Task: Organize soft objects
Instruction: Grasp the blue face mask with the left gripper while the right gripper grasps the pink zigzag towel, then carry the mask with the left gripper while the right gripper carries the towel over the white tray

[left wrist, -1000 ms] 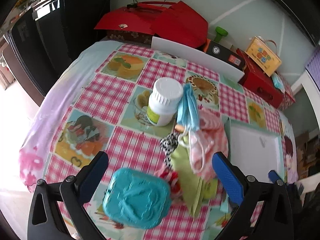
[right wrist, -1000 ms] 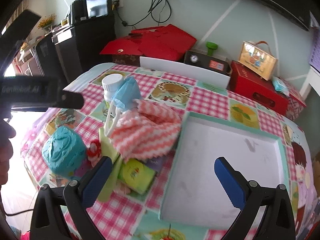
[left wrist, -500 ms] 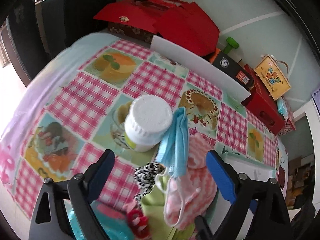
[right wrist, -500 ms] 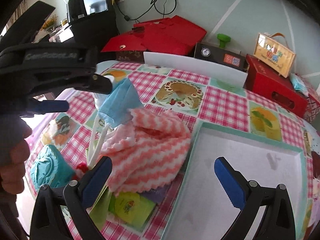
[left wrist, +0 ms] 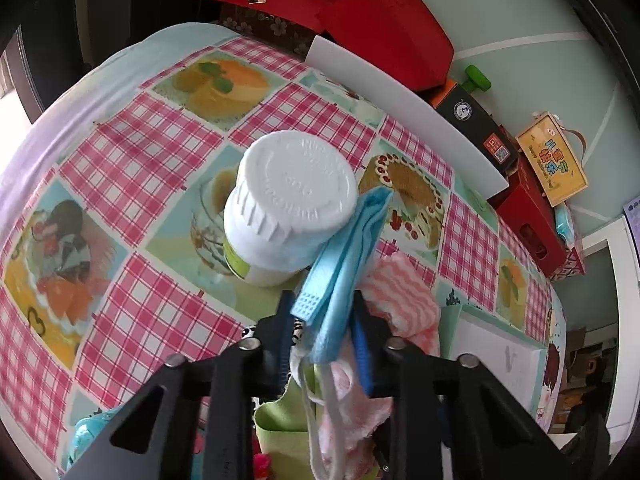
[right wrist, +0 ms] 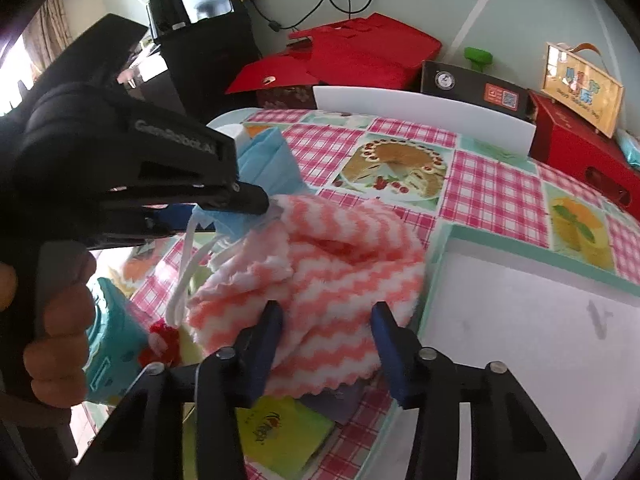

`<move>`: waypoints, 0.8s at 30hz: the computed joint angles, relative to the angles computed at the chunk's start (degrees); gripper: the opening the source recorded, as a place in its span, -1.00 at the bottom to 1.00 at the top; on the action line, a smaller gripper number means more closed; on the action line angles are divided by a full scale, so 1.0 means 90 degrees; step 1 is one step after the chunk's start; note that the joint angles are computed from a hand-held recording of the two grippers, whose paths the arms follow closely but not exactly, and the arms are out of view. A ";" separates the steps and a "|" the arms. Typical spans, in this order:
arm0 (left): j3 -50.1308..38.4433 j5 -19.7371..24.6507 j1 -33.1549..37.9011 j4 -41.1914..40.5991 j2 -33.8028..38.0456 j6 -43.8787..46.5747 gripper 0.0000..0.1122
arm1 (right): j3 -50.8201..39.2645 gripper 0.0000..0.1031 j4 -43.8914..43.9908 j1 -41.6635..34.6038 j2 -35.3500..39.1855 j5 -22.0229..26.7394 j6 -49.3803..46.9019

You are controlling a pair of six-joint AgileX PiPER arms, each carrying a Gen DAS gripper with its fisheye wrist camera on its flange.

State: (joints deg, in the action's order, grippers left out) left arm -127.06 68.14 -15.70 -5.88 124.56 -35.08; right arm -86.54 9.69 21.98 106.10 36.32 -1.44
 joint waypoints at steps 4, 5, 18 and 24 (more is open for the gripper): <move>0.0283 -0.0201 0.0026 -0.0021 -0.0145 -0.0027 -0.65 | 0.0120 -0.54 0.0551 -0.0068 0.0002 -0.0155 -0.0502; 0.0342 -0.0245 0.0033 -0.0027 -0.0183 -0.0044 -0.66 | 0.0153 -0.57 0.0549 -0.0053 -0.0011 -0.0206 -0.0522; 0.0982 -0.0754 0.0077 -0.0117 -0.0739 0.0060 -0.79 | 0.0541 -0.82 0.0981 -0.0084 -0.0530 -0.0588 -0.0924; 0.1274 -0.1034 0.0138 -0.0215 -0.1015 0.0183 -0.83 | 0.0674 -0.83 0.1133 -0.0129 -0.0825 -0.0780 -0.0992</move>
